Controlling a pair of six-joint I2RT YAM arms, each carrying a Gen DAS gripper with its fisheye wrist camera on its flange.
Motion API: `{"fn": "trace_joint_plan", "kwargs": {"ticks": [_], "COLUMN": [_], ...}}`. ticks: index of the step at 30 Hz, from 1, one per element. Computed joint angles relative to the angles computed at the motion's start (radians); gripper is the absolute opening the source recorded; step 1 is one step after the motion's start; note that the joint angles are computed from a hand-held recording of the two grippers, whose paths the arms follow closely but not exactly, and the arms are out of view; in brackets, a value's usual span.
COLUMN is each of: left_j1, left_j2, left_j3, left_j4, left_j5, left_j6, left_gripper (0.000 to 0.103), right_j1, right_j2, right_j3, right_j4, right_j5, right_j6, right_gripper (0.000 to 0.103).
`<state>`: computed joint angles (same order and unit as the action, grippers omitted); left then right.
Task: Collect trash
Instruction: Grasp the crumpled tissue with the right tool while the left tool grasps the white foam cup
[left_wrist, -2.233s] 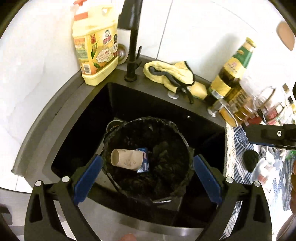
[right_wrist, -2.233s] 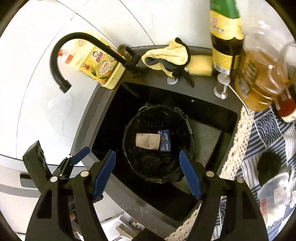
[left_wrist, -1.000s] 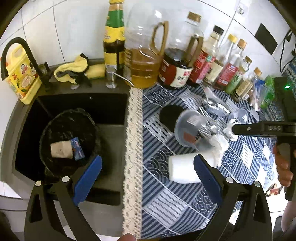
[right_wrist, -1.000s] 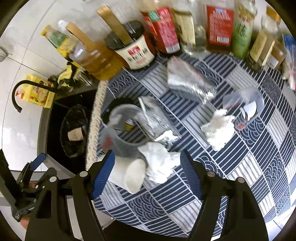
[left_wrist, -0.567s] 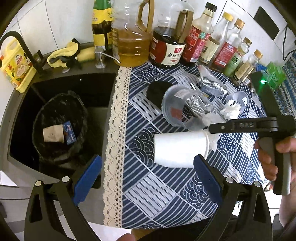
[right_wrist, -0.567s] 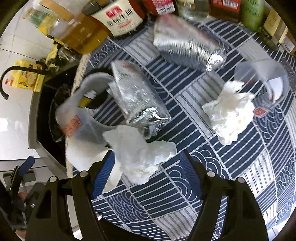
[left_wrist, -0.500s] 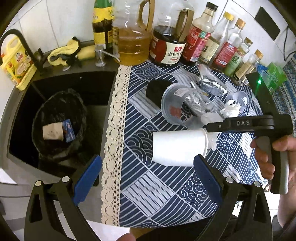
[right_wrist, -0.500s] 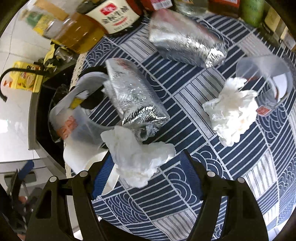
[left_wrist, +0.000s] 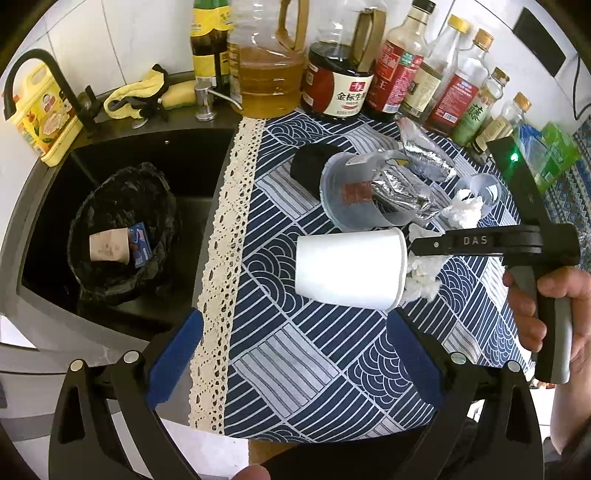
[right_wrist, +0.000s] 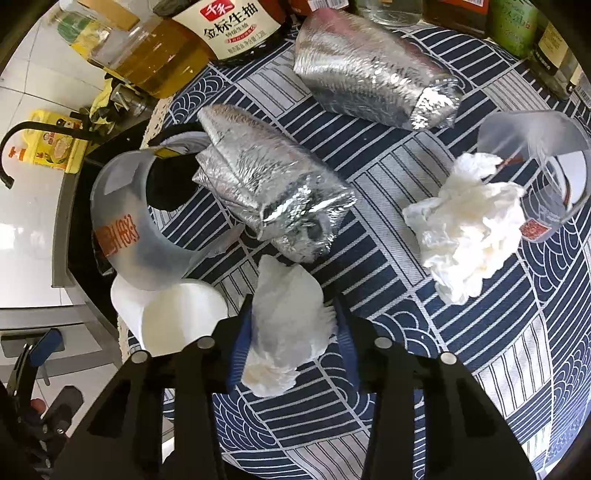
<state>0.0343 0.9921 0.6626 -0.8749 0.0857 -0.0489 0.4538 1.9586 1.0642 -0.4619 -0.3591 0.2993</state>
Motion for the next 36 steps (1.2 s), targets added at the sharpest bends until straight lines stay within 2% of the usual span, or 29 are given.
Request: {"fn": "trace_joint_plan", "kwargs": {"ticks": [4, 7, 14, 18, 28, 36], "left_j1": [-0.049, -0.068, -0.171, -0.214, -0.185, -0.163], "left_j2": [0.025, 0.069, 0.154, 0.258, 0.413, 0.408], "left_j3": [0.006, 0.024, 0.031, 0.037, 0.037, 0.035], "left_j4": [0.021, 0.042, 0.105, 0.156, 0.258, 0.271], "left_j5": [-0.009, 0.031, -0.01, -0.035, -0.018, 0.032], "left_j6": [-0.028, -0.038, -0.089, -0.088, -0.062, -0.09], "left_gripper": [0.096, 0.096, 0.096, 0.096, 0.096, 0.095], "right_j1": [-0.026, -0.065, -0.191, -0.233, -0.32, -0.346], "right_j2": [-0.062, -0.137, -0.342, -0.412, -0.453, -0.441], "right_j3": [-0.044, -0.091, -0.221, -0.262, -0.339, -0.353], "right_j4": [0.008, -0.001, -0.035, -0.039, -0.059, -0.064], "right_j5": [-0.025, -0.047, -0.089, -0.113, -0.162, -0.185], "right_j6": [-0.006, -0.028, -0.098, -0.103, -0.19, -0.24], "right_gripper": [0.037, 0.036, 0.036, 0.036, 0.036, 0.036]}}
